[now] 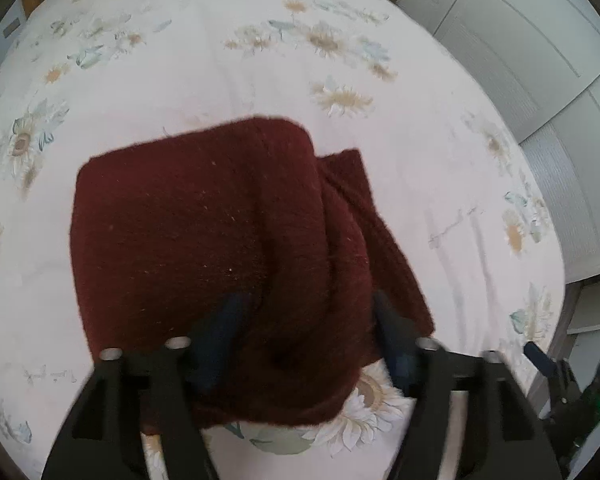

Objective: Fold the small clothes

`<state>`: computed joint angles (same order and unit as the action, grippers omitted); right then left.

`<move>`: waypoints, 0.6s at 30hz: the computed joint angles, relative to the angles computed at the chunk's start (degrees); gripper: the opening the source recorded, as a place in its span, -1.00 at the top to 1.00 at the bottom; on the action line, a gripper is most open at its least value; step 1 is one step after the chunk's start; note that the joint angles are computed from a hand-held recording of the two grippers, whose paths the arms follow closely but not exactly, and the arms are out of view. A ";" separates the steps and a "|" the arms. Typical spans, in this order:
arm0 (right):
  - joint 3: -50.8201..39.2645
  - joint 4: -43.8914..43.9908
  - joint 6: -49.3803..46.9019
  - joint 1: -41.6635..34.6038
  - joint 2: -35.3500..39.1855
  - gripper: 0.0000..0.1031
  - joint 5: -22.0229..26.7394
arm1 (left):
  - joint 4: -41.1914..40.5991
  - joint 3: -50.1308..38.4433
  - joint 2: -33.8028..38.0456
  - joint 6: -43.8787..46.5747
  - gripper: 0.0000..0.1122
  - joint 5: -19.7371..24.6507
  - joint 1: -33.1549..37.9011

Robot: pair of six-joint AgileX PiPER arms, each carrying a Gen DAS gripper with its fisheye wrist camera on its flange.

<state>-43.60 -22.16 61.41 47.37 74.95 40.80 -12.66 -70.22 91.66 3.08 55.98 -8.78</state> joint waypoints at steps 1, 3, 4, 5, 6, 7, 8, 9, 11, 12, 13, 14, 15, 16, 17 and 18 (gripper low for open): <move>-0.70 -0.15 -0.10 0.38 0.10 -0.99 0.50 | -0.63 -0.43 -0.36 0.70 -0.42 0.46 0.65; -2.28 -0.65 -0.22 1.29 0.38 -0.99 1.70 | -1.56 -0.91 -2.02 2.18 -0.65 1.61 2.32; -3.46 -1.09 -0.42 1.87 0.63 -0.99 2.47 | -2.00 -1.24 -2.91 2.84 -0.67 2.22 3.46; -4.55 -1.28 -0.75 2.37 0.93 -0.99 3.08 | -2.54 -1.80 -3.45 3.71 -0.73 3.06 4.96; -6.07 -0.97 -1.82 2.71 1.44 -0.99 3.67 | -2.97 -2.13 -3.97 4.48 -0.80 3.85 6.18; -7.72 -0.25 -3.63 2.65 2.06 -0.99 4.07 | -3.23 -2.44 -4.20 5.14 -0.81 4.24 7.19; -9.42 0.35 -5.16 2.72 2.76 -0.99 4.61 | -3.30 -2.54 -4.76 6.12 -0.81 4.60 8.63; -11.83 1.13 -7.19 2.72 3.84 -0.99 5.53 | -2.62 -2.48 -5.45 6.68 -0.81 4.50 10.23; -16.97 2.74 -11.36 2.46 6.26 -0.99 7.34 | -1.70 -2.31 -6.63 8.43 -0.81 4.69 13.66; -19.82 3.90 -13.61 2.15 7.60 -0.99 8.06 | -1.50 -2.03 -7.10 9.56 -0.81 4.88 15.60; -23.46 5.85 -16.61 1.49 9.39 -0.99 8.81 | -1.45 -1.52 -7.36 10.42 -0.81 4.68 17.10; -26.84 7.86 -19.56 0.80 11.16 -0.99 9.29 | -1.52 -0.92 -7.72 11.65 -0.81 4.67 18.93; -29.61 9.29 -21.85 0.25 12.77 -0.99 9.81 | -1.41 0.04 -8.22 12.90 -0.81 4.39 20.78; -33.49 10.62 -24.22 -0.21 15.14 -0.96 10.99 | -1.28 1.17 -8.84 14.10 -0.81 3.93 22.41; -38.33 12.60 -27.24 -0.87 18.21 -0.88 12.51 | -1.28 2.46 -9.55 15.45 -0.81 3.47 23.95; -42.42 15.23 -30.19 -1.75 20.97 -0.84 13.62 | -1.42 3.79 -10.30 17.33 -0.81 3.20 25.82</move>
